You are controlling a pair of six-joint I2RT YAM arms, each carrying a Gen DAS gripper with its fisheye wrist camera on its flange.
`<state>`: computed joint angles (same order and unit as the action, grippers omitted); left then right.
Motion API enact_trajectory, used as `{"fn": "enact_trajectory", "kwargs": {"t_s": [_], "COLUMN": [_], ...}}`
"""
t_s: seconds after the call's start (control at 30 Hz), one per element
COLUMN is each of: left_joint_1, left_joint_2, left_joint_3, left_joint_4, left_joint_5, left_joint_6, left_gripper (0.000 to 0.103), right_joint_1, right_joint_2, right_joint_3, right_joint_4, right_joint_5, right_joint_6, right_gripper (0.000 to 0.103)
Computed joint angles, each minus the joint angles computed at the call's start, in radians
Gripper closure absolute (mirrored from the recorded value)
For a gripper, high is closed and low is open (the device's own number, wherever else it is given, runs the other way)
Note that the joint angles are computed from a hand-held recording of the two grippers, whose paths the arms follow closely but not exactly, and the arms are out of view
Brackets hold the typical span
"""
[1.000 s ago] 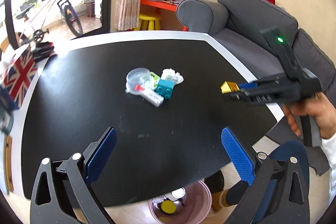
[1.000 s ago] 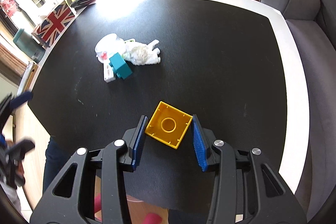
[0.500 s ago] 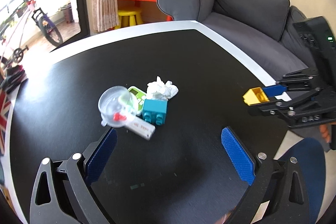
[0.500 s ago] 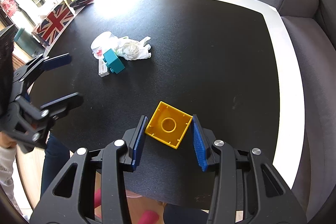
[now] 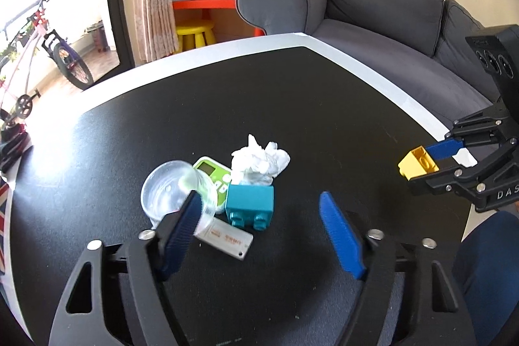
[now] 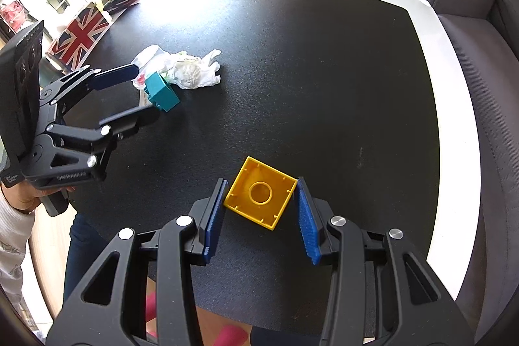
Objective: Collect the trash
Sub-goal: 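Grasp the teal toy block with the left tool while the right tool holds the yellow block, then carry both blocks over the pink bin and open both tools to drop them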
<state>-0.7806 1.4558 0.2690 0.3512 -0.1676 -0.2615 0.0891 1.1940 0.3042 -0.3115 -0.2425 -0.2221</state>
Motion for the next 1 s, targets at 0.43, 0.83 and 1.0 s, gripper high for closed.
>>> {"fn": "enact_trajectory", "kwargs": {"t_s": [0.43, 0.83, 1.0], "left_joint_1": [0.016, -0.107, -0.253], "left_joint_2": [0.063, -0.327, -0.555], "left_joint_3": [0.043, -0.005, -0.013], "left_joint_4": [-0.029, -0.371, -0.615], "left_joint_5": [-0.013, -0.099, -0.198], "left_joint_6": [0.001, -0.125, -0.253], "left_gripper": [0.071, 0.072, 0.071], "right_joint_1": [0.005, 0.101, 0.187], "right_joint_2": [0.068, -0.110, -0.297], "right_joint_3": [0.006, -0.017, -0.037], "right_joint_4": [0.056, -0.034, -0.145], "right_joint_5": [-0.002, 0.042, 0.076], "right_joint_6": [0.002, 0.079, 0.132], "right_gripper": [0.061, 0.061, 0.061]}}
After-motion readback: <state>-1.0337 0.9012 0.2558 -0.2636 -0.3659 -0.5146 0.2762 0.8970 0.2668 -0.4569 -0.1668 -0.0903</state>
